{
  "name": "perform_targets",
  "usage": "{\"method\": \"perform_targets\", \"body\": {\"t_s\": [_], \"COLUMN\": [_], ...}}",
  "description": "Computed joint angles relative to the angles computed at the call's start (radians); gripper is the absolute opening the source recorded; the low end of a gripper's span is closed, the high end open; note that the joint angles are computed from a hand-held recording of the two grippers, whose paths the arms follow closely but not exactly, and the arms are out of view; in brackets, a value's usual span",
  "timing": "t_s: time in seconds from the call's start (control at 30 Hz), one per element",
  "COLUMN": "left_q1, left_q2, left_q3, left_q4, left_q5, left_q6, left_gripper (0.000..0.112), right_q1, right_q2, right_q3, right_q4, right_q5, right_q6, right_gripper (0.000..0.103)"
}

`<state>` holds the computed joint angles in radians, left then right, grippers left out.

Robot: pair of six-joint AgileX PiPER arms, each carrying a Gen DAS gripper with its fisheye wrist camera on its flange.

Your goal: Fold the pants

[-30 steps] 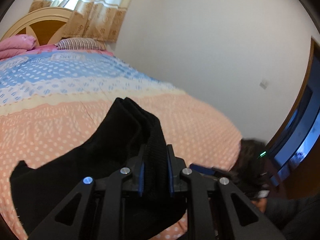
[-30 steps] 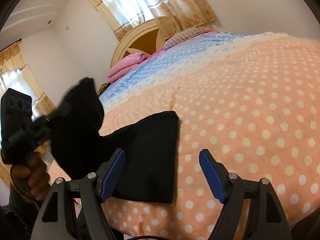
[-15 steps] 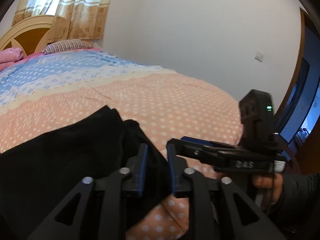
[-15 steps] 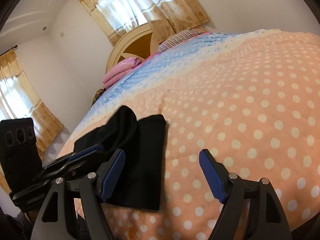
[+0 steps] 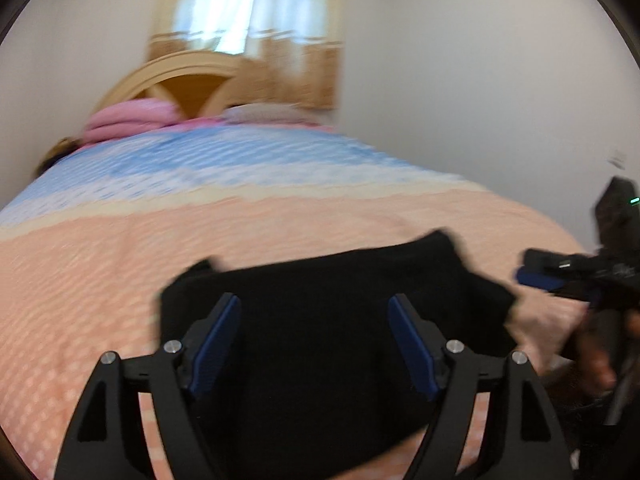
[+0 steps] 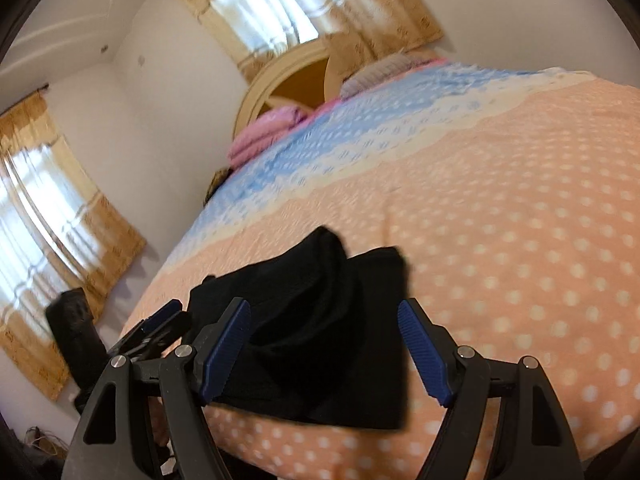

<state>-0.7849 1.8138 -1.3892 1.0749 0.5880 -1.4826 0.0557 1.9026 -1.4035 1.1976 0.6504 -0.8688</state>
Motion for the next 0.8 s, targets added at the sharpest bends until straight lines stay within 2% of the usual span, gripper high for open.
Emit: {"method": "perform_targets", "body": {"t_s": [0.07,0.13,0.23,0.3,0.33,0.4,0.47,0.63,0.67,0.7,0.73,0.77,0.8], "left_q1": [0.020,0.037,0.045,0.056,0.059,0.057,0.075,0.075,0.077,0.082,0.088,0.091,0.096], "left_q2": [-0.020,-0.030,-0.039,-0.032,-0.042,-0.034,-0.035,-0.030,-0.033,-0.036,-0.039,-0.042,-0.046], "left_q3": [0.047,0.085,0.121,0.107,0.126,0.122,0.133,0.131,0.135,0.139,0.143,0.146,0.152], "left_q4": [0.027,0.053,0.069,0.032,0.043,0.029,0.007,0.002,0.004,0.000,-0.005,-0.008,-0.007], "left_q5": [0.002,-0.007,0.003,0.003,-0.015,-0.004,-0.037,-0.041,-0.043,-0.046,-0.050,-0.049,-0.053], "left_q6": [-0.069,-0.126,-0.160,-0.132,-0.144,-0.125,-0.098,-0.082,-0.086,-0.087,-0.087,-0.092,-0.101], "left_gripper": [0.079,0.079,0.079,0.079,0.080,0.081,0.081,0.081,0.081,0.081,0.081,0.081,0.081], "right_q1": [0.032,0.076,0.108,0.094,0.092,0.090,0.098,0.161,0.168,0.174,0.179,0.172,0.156], "right_q2": [0.027,0.061,0.084,0.091,0.087,0.078,0.079,0.120,0.115,0.105,0.101,0.091,0.076], "right_q3": [-0.065,-0.148,-0.189,-0.186,-0.179,-0.174,-0.193,-0.308,-0.300,-0.283,-0.277,-0.257,-0.231], "right_q4": [-0.102,-0.268,-0.419,-0.401,-0.411,-0.427,-0.463,-0.679,-0.701,-0.714,-0.740,-0.725,-0.671], "right_q5": [0.005,0.016,0.010,0.034,0.033,0.025,0.036,0.092,0.079,0.063,0.065,0.054,0.040], "right_q6": [0.120,0.290,0.446,0.450,0.468,0.484,0.511,0.632,0.639,0.631,0.621,0.605,0.560], "right_gripper": [0.078,0.078,0.078,0.078,0.078,0.078,0.078,0.078,0.075,0.065,0.036,0.021,0.018]}}
